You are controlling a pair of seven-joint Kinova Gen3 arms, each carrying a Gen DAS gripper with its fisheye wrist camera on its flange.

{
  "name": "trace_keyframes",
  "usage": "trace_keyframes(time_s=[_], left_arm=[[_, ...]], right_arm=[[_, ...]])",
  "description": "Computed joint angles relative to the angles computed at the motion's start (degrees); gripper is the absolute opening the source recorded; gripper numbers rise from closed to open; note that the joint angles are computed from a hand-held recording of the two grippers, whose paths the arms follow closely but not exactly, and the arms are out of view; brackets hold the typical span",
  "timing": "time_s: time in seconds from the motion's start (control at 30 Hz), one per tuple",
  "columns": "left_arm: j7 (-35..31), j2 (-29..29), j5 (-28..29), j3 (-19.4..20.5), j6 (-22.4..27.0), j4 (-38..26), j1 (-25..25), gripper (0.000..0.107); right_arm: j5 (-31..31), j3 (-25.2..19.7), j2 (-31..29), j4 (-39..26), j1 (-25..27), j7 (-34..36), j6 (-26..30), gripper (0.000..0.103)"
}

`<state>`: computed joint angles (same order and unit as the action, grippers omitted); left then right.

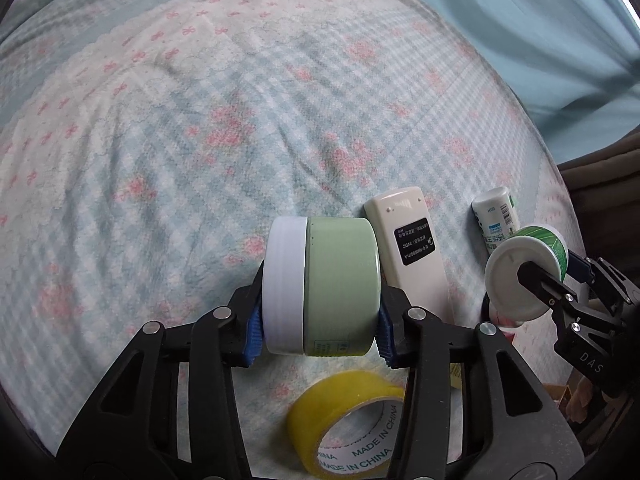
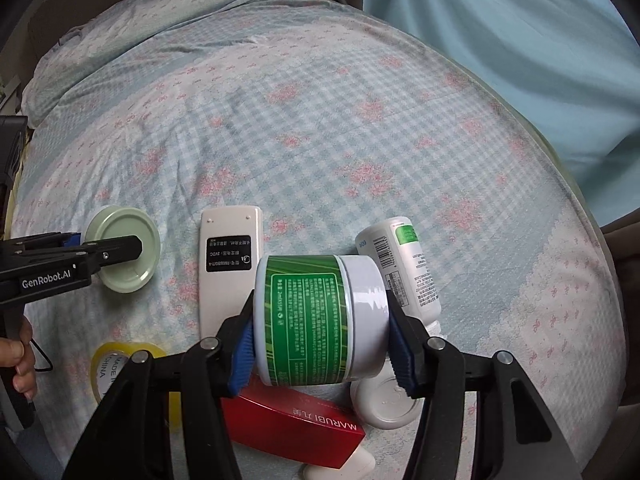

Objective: Organize rigid objects
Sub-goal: 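Carry both jars into the cardboard box with the left and right tools together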

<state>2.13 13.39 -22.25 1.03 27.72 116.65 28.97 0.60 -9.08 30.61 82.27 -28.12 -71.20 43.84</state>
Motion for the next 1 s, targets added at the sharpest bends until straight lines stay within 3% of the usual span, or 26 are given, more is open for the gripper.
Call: trace_keyframes(time_s=[0.17,0.37,0.6,0.73,1.0], left_arm=[[-0.5,-5.9,-1.4,2.1,3.9,-0.9,-0.3,0.040],[-12.2,-13.5,3.1,7.8,11.8,-6.8,-4.8,0.040],[-25.3,-14.1,6.8,13.1,22.3,-19.9,-5.1,0.040],[-23.8,-11.4,4.0,16.0,27.4,-28.0,-0.8,0.040],[-18.0,1.3,-6.3,17.4,37.2,-48.5,15.1,0.040]], right_arm=[[-0.8,1.3,-5.3,1.4,-0.8,-6.4,2.1,0.052],[0.1,2.4,-15.0,2.9,-1.2,-18.3,7.2,0.052],[2.3,1.6,-27.6,4.3,1.9,-29.5,14.8,0.052],[1.2,1.9,-34.2,5.9,6.2,-28.8,18.2,0.052],[-4.9,10.2,-43.9,10.1,17.1,-15.0,23.5,0.052]])
